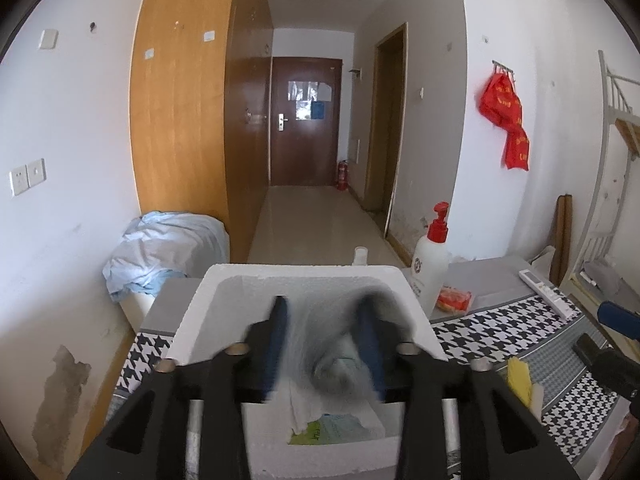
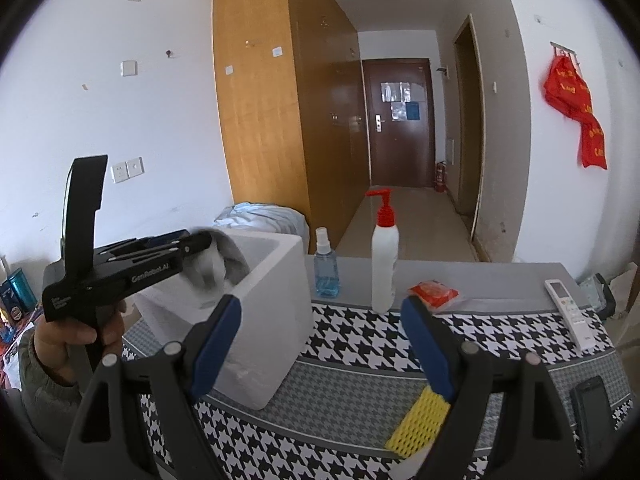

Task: Organize soft objects
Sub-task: 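Lower the grey cloth into the foam box and open the left tool, then withdraw both tools from the foam box toward the yellow sponge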

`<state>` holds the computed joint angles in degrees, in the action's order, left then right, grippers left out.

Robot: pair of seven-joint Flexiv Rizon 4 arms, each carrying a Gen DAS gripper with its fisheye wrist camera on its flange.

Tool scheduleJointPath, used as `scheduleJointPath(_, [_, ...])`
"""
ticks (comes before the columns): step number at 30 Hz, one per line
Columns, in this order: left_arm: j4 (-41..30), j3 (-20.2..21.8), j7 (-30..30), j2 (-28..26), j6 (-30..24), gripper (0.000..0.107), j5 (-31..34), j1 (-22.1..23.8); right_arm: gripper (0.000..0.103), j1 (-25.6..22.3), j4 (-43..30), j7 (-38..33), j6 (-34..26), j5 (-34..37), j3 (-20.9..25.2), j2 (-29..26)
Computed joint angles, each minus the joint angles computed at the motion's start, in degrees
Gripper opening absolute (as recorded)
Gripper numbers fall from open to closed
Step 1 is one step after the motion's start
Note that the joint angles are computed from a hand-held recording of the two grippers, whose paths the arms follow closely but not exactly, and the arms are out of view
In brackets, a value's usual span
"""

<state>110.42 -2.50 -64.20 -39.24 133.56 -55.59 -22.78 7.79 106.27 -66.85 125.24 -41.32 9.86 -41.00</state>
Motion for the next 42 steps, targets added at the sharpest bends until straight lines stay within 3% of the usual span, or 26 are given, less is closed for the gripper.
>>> scheduleJointPath(2, [-0.1, 0.1, -0.4, -0.3, 1.0, 0.066, -0.7, -0.3, 0.085, -0.3, -0.1, 0.1, 0.0, -0.2, 0.1, -0.1])
scheduleJointPath(4, [-0.1, 0.0, -1.0, -0.4, 2.5, 0.088, -1.4, -0.5, 0.085, -0.6, -0.2, 0.3, 0.1, -0.4, 0.1, -0.3])
scheduleJointPath(7, [0.3, -0.5, -1.8, -0.6, 5.1, 0.1, -1.6, -0.7, 0.085, -0.8, -0.1, 0.3, 0.5, -0.4, -0.1, -0.3])
scheduleJointPath(18, [3.1, -2.4, -2.2, 1.2, 9.2, 0.102, 0.4, -1.1, 0.085, -2.5, 0.6, 2.1, 2.4, -2.8, -0.1, -0.3])
scheduleJointPath(22, [2.8, -2.6, 0.2, 1.1, 10.7, 0.102, -1.2, -2.6, 0.085, -2.8, 1.4, 2.2, 3.9, -3.4, -0.5, 0.0])
scheduleJointPath(42, [5.2, -5.1, -0.5, 2.0, 16.4, 0.102, -1.7, -4.8, 0.085, -2.7, 5.8, -0.3, 9.5, -1.8, -2.7, 2.2])
